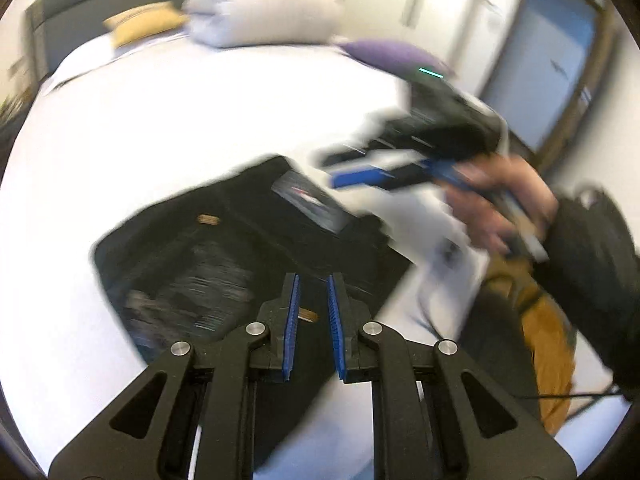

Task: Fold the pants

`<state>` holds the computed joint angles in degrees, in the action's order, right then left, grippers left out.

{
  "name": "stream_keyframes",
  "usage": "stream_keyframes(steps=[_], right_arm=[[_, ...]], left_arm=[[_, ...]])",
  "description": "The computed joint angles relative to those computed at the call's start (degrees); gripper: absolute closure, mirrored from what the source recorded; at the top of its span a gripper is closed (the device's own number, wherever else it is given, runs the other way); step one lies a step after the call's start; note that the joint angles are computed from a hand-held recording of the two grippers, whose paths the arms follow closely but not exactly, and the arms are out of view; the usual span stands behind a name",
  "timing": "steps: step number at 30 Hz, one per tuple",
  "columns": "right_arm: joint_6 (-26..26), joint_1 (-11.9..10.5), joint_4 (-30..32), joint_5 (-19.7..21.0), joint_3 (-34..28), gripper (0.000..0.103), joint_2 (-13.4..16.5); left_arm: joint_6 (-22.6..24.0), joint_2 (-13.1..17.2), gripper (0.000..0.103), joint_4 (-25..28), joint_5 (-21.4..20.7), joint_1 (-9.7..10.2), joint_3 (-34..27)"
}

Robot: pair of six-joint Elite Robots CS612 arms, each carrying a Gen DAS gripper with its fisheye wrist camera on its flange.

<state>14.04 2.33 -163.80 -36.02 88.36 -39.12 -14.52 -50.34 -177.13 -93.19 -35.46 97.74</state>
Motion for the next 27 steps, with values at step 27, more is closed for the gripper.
stream_keyframes(steps=[27], right_arm=[[6.12,2.46,-6.47,-9.29,7.39,0.103,-2.29]], left_arm=[[-5.61,2.48,0.089,8.83,5.36,0.93,-0.03]])
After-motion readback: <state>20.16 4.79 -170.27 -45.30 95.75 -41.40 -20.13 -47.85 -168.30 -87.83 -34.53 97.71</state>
